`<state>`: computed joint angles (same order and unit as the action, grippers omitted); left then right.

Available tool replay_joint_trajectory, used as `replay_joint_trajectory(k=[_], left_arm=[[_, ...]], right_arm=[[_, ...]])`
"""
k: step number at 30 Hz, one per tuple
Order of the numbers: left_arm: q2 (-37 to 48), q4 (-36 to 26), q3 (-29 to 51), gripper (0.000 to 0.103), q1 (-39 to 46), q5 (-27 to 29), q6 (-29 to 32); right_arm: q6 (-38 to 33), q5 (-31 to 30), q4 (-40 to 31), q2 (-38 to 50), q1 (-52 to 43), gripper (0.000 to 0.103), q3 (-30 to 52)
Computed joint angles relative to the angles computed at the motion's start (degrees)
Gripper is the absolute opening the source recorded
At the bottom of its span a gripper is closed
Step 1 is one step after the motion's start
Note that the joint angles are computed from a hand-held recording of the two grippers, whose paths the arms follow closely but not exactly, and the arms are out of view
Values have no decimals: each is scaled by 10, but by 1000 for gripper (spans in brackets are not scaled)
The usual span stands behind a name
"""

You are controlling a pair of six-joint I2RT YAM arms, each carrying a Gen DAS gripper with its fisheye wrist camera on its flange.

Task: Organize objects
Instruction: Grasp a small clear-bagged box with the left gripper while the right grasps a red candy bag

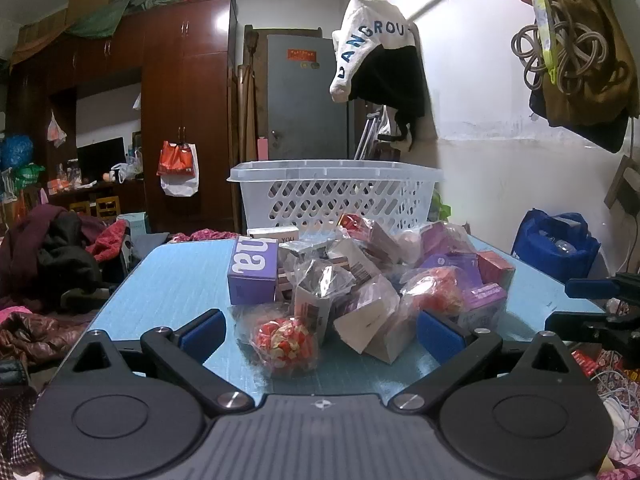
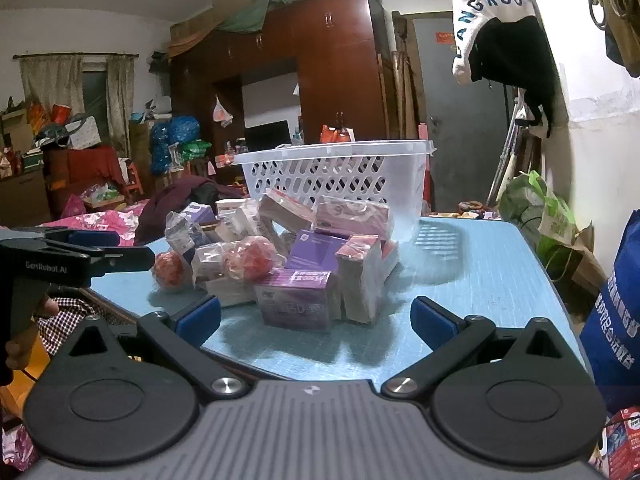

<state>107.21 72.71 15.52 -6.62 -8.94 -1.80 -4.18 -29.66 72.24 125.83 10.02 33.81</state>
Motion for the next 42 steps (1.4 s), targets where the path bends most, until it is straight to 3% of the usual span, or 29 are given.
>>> replay_joint_trajectory(k=[11,18,20,25,30,34,37,39,42], left_arm=[[5,24,-8,103,23,23,-8],[-5,-8,20,103,44,50,-3],[-4,-39,46,99,53,65,-5],[28,-94,106,95,65,93,11],[54,-100,127,87,70,118,7],[57,-96,130,86,68,116,8],[63,-96,136,75,71,125,7],[68,-95,139,58,74,132,4],[75,-90,143,44,76,132,2]], right_arm=[[5,16,29,8,11,103,-5],[-9,33,28,16,51,102,13],[-16,52,15,19,69,94,30],[-45,80,-12,25,98,86,61],[-73,94,-46,27,114,84,86],[-84,96,-62,27,120,70,100],[-88,98,-67,31,122,53,105],[-86,93,-64,34,121,53,106],[-88,97,-43,34,120,52,96]])
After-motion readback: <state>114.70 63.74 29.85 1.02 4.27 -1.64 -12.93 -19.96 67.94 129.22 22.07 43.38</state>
